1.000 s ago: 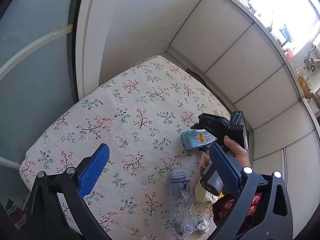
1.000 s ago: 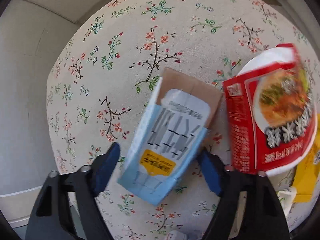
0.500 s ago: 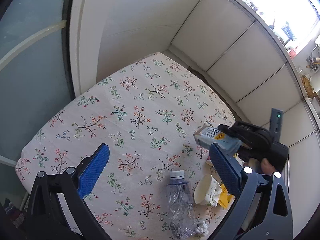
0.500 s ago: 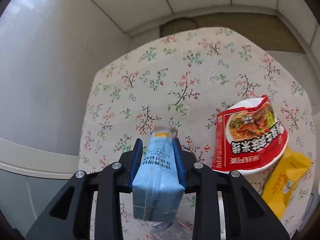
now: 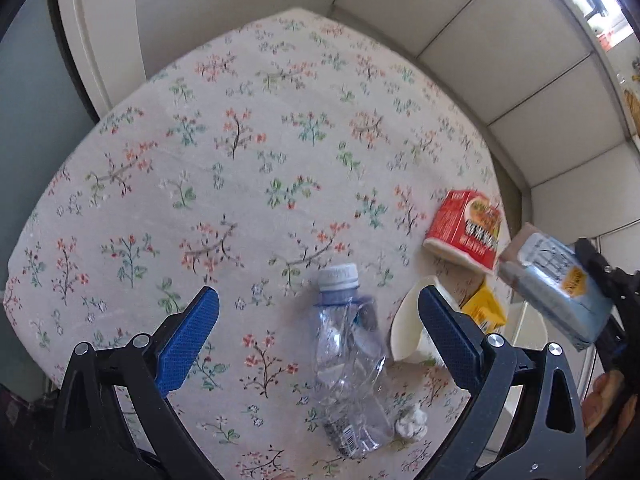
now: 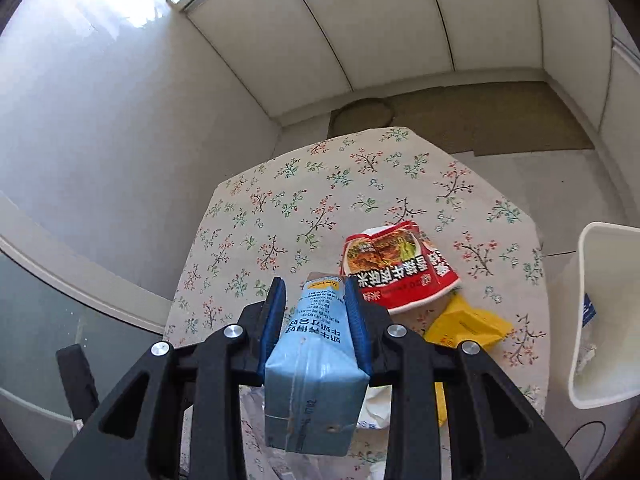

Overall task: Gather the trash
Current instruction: 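Grasp the white paper cup with the left tool while the right tool holds the carton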

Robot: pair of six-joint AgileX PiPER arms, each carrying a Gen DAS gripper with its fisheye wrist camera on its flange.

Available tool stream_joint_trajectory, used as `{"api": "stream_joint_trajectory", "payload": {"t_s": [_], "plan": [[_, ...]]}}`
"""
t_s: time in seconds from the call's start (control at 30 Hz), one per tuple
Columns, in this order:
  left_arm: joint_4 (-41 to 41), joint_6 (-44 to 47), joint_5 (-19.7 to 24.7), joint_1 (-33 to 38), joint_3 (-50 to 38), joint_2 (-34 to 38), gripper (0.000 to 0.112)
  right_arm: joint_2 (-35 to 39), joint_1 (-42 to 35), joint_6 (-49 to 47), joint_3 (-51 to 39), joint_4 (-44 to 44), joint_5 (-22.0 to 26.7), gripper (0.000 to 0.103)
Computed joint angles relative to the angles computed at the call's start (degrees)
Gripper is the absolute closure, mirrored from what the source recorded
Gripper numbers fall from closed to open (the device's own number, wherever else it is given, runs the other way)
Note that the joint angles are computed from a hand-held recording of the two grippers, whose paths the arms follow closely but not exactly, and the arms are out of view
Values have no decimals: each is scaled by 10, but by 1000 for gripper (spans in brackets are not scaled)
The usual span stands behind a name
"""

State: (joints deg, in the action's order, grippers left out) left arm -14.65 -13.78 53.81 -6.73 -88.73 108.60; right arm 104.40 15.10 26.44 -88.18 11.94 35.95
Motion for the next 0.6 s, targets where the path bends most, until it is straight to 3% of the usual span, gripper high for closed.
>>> {"api": "stream_joint_trajectory", "payload": {"t_s": [0.07,0.2,0.33,0.47,0.53,0.6], "plan": [[8,-12,2,-11,9,16,16,-37,-2,-24,65,21,-35,72],[-14,-28,2,-9,18,53,17,-86,-23,-135,180,143,-102,72],[-13,-66,-17,-9,42,48,17,-105,-52,-225,219,228,-104,72],[68,-98,-75,-49,58,-2,17,-131,-79,-280,249,277,-111,72],[58,-46,-86,-75,43,-1,17,-138,-92,-305,258,305,-108,72],[28,12,-65,-95,2,26,17,-147,-103,-322,269,324,-109,72]]}}
